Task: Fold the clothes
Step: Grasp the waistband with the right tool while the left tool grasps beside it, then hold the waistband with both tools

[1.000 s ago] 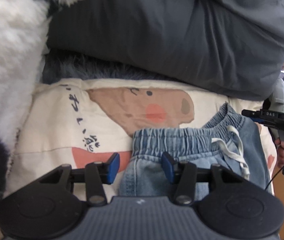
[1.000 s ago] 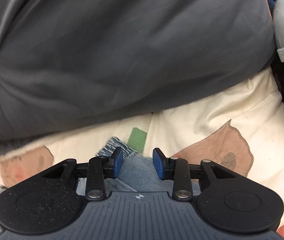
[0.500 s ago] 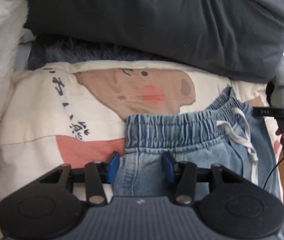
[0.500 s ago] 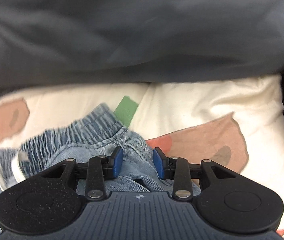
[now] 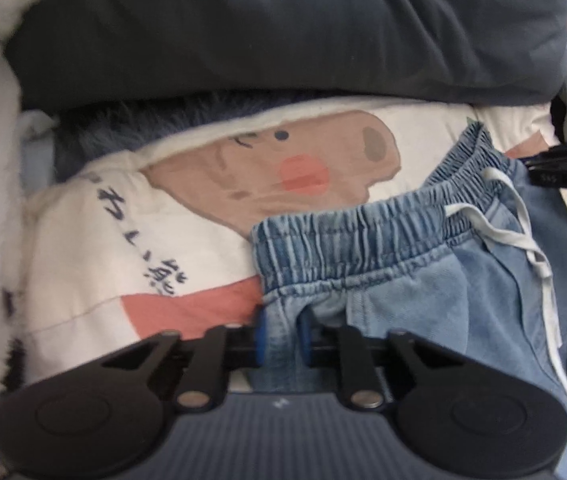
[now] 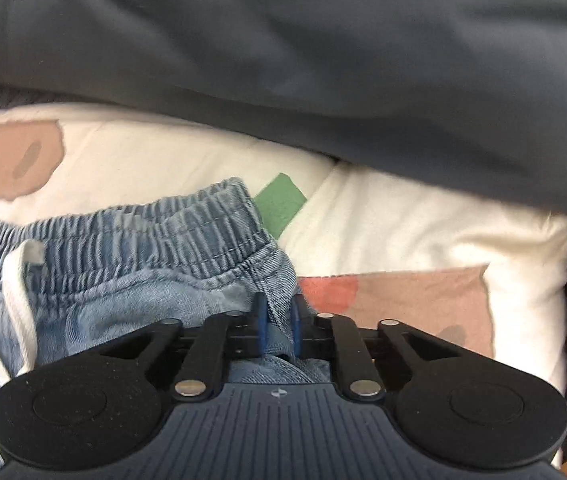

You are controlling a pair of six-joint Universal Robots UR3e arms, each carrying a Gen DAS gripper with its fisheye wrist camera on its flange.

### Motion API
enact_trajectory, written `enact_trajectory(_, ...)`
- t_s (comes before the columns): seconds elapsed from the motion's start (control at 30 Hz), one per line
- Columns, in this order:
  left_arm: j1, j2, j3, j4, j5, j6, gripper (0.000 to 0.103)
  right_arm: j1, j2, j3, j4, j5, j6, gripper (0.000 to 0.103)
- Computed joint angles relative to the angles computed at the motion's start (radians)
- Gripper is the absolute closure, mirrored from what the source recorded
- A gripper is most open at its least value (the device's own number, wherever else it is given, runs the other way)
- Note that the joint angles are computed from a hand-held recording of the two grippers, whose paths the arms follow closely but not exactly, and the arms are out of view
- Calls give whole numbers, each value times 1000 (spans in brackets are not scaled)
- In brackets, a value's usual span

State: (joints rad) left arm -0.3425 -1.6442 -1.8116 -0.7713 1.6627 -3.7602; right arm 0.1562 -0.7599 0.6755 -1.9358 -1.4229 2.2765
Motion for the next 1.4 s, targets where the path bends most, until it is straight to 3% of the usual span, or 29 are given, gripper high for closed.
enact_trajectory(0.33, -85, 51, 102, -65, 230, 33, 92, -17, -166, 171, -195, 38, -29, 95)
enact_trajectory(0.67, -73, 101, 169, -131, 367, 77, 92, -11, -209, 120, -170, 120, 61, 96)
enact_trajectory(0.83, 9, 114, 135, -135, 314, 67, 92, 23, -213, 105, -159, 122, 97, 96)
enact_trajectory(1.07, 64, 11, 131, -37, 232, 98, 92, 41, -172, 113, -198, 40, 116, 96)
enact_trajectory(1.23, 85, -85, 184, -51, 198, 98, 91, 73, -116, 58, -180, -18, 129, 96)
enact_trajectory(1.33, 86, -138, 227, -95, 196, 100, 89, 77, -63, -25, -99, -6, 180, 91)
enact_trajectory(1.4, 80, -150, 252, -119, 199, 107, 86, 76, -70, 4, -136, -13, 207, 83)
